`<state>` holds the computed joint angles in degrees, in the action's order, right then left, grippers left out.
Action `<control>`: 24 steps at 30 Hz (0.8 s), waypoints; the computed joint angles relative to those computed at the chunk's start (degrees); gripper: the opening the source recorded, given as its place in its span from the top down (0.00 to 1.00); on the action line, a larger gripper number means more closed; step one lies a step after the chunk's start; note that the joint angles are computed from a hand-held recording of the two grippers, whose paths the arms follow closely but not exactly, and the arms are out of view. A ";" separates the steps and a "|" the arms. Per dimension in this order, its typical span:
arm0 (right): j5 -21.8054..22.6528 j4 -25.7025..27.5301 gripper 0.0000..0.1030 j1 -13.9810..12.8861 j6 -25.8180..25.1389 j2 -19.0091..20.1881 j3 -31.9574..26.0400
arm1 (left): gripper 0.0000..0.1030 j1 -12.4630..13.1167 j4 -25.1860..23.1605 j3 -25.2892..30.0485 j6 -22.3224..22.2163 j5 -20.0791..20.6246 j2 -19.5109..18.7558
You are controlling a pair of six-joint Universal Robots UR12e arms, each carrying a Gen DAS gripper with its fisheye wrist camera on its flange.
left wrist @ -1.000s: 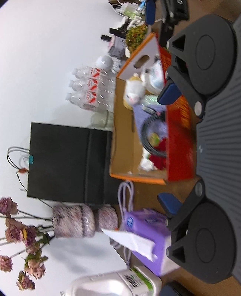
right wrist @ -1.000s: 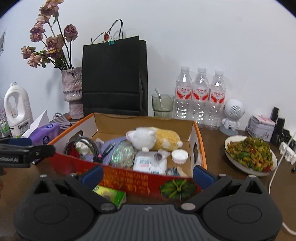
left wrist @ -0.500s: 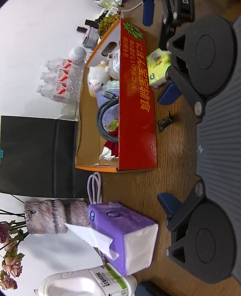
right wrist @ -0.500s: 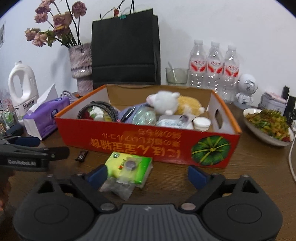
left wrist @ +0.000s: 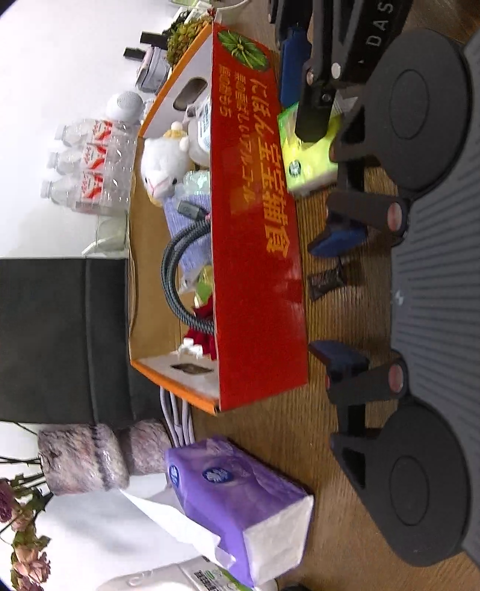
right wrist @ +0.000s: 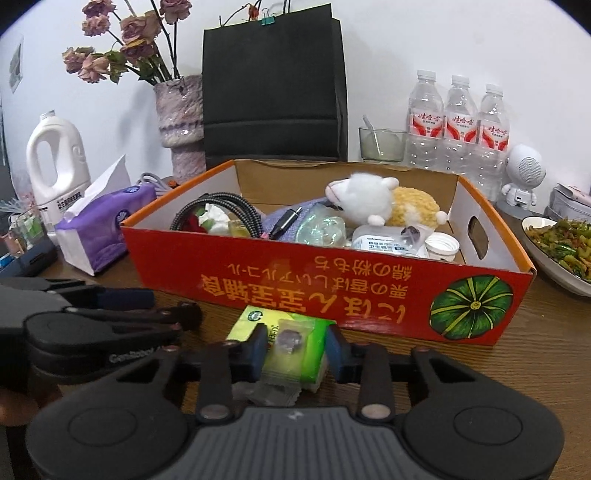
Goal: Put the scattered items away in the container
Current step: 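Grasp a small dark item with the left tool while the right grasps a clear bag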
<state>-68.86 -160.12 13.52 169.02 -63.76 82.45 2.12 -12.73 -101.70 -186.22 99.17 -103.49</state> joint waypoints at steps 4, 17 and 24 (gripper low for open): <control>1.15 0.00 0.81 -0.54 1.06 -0.25 0.28 | 0.77 0.37 0.86 -0.45 0.34 -2.18 0.22; 2.55 -2.26 0.82 -1.15 1.76 -0.70 1.13 | 0.85 1.20 4.40 -2.06 0.91 -4.12 0.96; 3.12 -3.19 0.82 -1.64 2.48 -0.97 1.50 | 0.94 1.57 6.64 -2.90 1.41 -5.80 1.62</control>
<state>-65.74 -163.30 11.89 171.50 -64.73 83.95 3.69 -6.09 -104.61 -184.81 93.37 -101.87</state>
